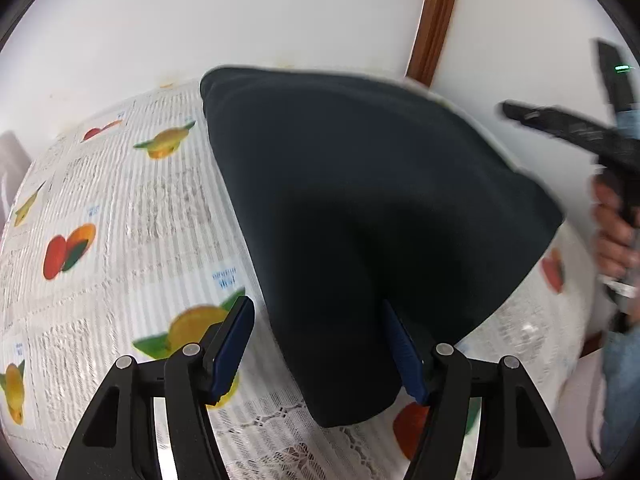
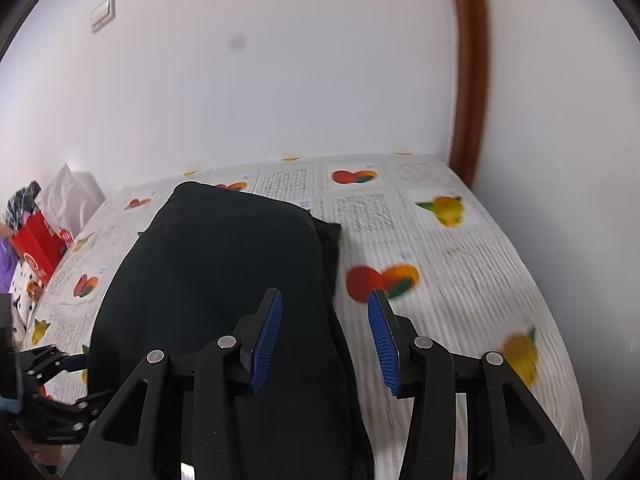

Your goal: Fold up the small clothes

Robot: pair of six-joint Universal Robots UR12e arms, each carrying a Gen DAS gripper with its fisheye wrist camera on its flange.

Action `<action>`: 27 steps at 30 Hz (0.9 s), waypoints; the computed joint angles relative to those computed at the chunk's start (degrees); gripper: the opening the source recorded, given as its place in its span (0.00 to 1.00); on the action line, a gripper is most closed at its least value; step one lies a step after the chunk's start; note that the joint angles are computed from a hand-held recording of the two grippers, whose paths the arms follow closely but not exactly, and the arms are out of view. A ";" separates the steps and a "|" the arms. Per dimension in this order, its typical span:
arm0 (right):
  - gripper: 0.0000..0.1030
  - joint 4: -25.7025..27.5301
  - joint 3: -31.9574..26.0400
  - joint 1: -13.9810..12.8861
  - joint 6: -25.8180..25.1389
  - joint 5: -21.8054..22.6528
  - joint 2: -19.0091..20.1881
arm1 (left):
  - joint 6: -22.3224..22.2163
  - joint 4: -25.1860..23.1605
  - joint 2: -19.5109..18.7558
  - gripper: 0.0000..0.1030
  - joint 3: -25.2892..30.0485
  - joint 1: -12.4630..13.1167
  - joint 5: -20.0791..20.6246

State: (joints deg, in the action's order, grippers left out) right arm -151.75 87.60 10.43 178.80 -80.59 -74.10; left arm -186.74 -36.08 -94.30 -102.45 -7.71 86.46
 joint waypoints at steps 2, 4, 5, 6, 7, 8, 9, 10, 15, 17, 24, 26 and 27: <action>0.44 3.17 -3.55 0.61 -0.54 -0.90 2.35 | 0.00 2.04 0.41 0.62 0.09 0.68 0.47; 0.44 7.17 -7.61 0.72 -0.28 0.20 5.12 | -0.09 2.75 0.37 0.61 0.74 1.39 1.34; 0.44 9.57 -9.77 0.66 0.21 0.90 6.60 | -0.32 3.07 0.19 0.61 1.10 1.98 1.09; 0.44 11.95 -11.90 0.60 0.78 1.59 8.08 | -0.63 3.02 -0.20 0.61 1.68 2.55 1.06; 0.44 13.67 -13.44 0.53 1.28 2.06 9.17 | -0.91 3.02 -0.52 0.61 2.06 2.91 1.12; 0.44 16.23 -15.67 0.45 2.22 2.81 10.70 | -1.19 3.00 -1.12 0.61 2.64 3.42 1.01; 0.44 17.58 -17.00 0.34 3.08 3.51 11.63 | -1.42 2.87 -1.60 0.60 3.10 3.69 0.93; 0.44 18.73 -18.53 0.16 4.52 5.00 12.80 | -1.70 2.72 -2.16 0.60 3.62 3.94 0.63; 0.13 21.63 -23.18 0.15 4.74 10.54 16.44 | -1.90 2.12 -4.99 0.61 5.89 4.46 -2.95; 0.11 15.08 -20.51 0.57 1.24 7.74 15.13 | -1.56 1.75 -5.46 0.62 6.38 4.53 -3.26; 0.04 14.26 -20.75 1.10 0.14 0.35 14.95 | -2.29 1.79 -5.59 0.62 6.41 4.66 -4.33; 0.05 12.35 -18.95 0.68 0.58 0.51 13.61 | -2.19 1.25 -5.11 0.62 6.25 4.66 -4.39; 0.07 11.68 -17.87 0.49 0.59 0.37 12.76 | -2.05 1.15 -4.70 0.62 5.96 4.69 -4.51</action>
State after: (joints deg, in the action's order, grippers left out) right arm -140.07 69.74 10.92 179.38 -80.22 -61.34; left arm -188.79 -34.93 -99.00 -96.49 -3.02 81.95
